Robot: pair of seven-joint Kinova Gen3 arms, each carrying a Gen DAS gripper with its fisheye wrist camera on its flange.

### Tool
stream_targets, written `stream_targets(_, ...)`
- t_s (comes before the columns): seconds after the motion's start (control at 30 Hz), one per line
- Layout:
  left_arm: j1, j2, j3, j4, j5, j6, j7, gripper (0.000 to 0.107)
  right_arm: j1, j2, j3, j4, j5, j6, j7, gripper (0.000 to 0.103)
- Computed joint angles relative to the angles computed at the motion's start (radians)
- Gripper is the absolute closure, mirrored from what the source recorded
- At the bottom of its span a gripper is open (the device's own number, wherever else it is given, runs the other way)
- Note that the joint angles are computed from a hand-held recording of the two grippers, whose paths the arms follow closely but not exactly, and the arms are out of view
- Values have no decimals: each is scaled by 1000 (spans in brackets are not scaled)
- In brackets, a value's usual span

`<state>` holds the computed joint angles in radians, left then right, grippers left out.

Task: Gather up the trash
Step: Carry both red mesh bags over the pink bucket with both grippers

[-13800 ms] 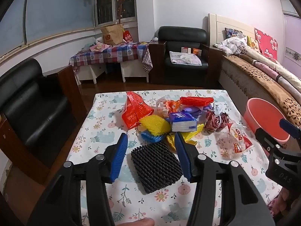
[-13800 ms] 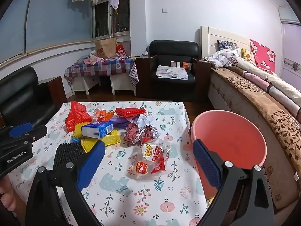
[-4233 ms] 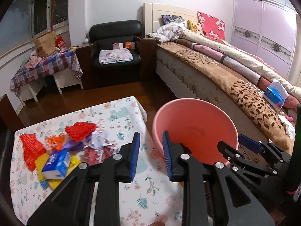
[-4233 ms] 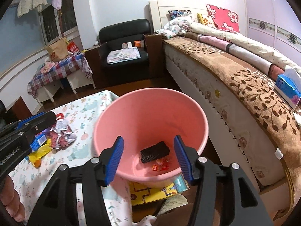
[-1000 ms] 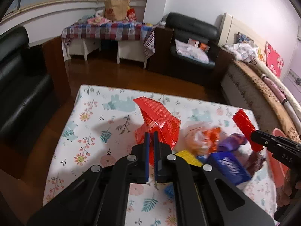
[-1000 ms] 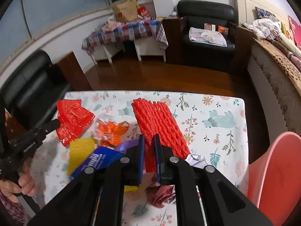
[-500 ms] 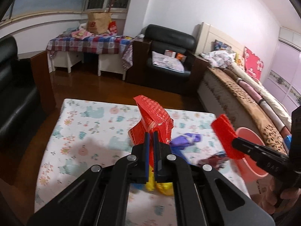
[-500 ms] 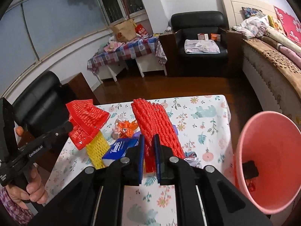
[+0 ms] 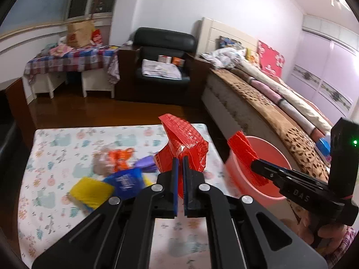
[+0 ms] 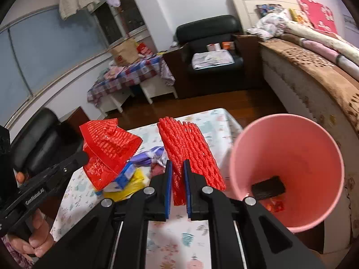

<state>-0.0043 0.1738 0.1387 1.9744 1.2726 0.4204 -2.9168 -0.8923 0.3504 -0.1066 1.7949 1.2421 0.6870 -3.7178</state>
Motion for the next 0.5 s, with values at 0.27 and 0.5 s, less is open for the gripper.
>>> stream_targets(0.27, 81, 9, 49, -23, -36, -31, 14, 105, 20, -50, -21, 96, -10, 86, -95, 93)
stream_targets(0.5, 158, 65, 107, -80, -205, -93, 166, 105, 62, -69, -38, 146, -100, 131, -101, 93)
